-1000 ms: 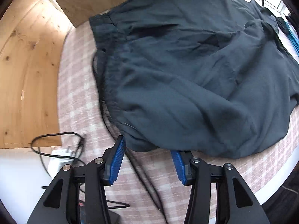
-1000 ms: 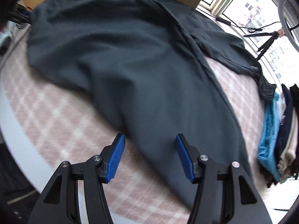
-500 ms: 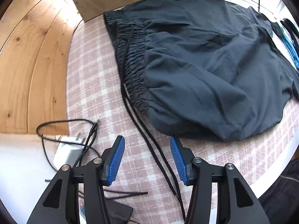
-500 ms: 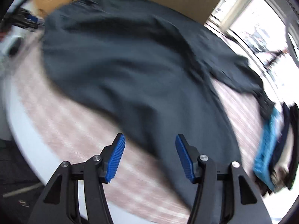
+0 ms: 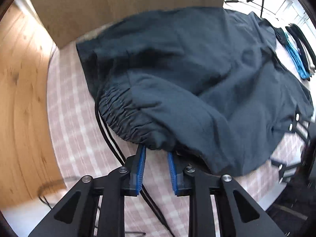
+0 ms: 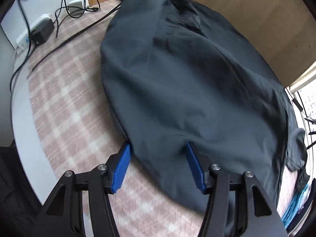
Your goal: Fold clothes
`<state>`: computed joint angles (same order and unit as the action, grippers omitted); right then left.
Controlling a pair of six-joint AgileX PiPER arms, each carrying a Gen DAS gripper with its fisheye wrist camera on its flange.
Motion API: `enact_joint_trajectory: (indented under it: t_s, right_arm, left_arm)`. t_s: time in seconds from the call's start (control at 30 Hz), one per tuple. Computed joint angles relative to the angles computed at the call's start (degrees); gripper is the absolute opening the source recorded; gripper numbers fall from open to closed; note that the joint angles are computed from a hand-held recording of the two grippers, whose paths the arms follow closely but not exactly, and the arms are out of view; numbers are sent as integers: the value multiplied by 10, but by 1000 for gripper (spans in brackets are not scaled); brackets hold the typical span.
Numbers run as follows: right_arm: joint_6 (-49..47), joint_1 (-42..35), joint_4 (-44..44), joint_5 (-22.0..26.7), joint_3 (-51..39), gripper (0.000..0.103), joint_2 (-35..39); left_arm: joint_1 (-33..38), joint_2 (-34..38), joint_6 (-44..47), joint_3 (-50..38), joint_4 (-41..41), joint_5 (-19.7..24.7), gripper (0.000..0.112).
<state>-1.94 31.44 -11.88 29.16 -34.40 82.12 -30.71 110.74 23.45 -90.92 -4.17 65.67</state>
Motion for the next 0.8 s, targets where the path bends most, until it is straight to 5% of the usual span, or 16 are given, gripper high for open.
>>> enact_joint_trajectory:
  t_s: [0.07,0.1,0.13,0.33,0.63,0.8]
  right_arm:
    - [-44,-19,36,-4,-7,42,4]
    - [-67,-34,56,2,-15,15,11]
    - [-103,-62,94,11,-25,5,14]
    - [-264,-215,268,77,-83,5,29]
    - [-276,-275,296,109,-148,5,60]
    - [-321,-405,359,185,-276,5,132]
  left_arm:
    - [-13,26,-13,-48,15,19,36]
    - [-19,40,-19,-74,22,29,44]
    - [-15,41,-13,-80,23,31,48]
    - [68,30,72,-62,-6,10,55]
    - [75,-51,114,145,-2,-85,55]
    - [62,-31,91,137,-10,-104,55]
